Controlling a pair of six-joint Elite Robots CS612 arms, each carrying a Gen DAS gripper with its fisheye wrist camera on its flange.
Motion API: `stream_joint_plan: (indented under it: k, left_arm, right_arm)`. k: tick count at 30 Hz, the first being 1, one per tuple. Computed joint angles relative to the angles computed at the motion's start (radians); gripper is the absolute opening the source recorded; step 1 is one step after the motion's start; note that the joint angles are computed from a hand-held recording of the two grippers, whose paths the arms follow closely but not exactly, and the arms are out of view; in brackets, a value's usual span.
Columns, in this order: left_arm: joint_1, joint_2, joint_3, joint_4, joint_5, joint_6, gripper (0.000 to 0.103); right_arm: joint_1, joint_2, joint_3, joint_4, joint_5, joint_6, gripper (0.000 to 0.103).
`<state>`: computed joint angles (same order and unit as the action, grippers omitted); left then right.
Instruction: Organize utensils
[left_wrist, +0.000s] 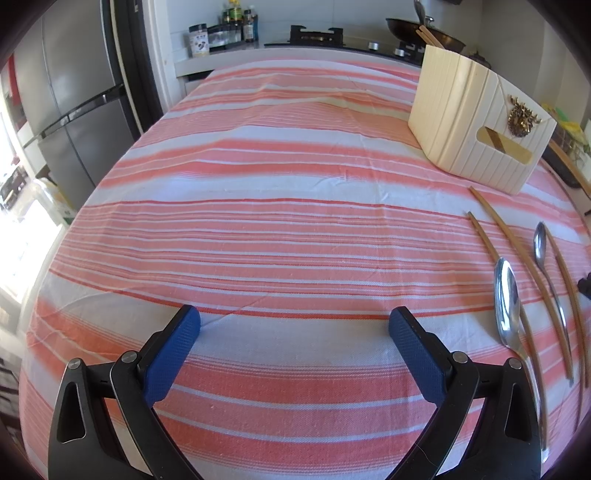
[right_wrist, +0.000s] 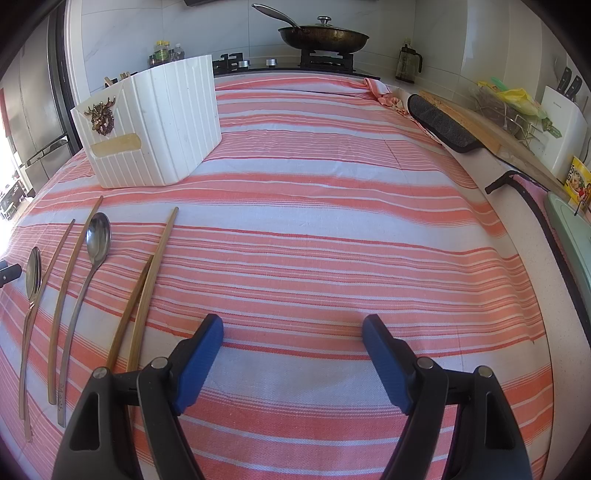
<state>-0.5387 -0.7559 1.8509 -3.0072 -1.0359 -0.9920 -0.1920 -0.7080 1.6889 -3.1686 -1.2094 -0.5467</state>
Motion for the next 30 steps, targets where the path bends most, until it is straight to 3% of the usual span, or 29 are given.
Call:
stream_joint_plan:
  k: [30]
  left_arm:
    - [0.000,0.000,0.001,-0.008,-0.004,0.009,0.102]
  right_arm:
    - [-0.001,0.000,0.001,-0.001,0.001,-0.001,0.079]
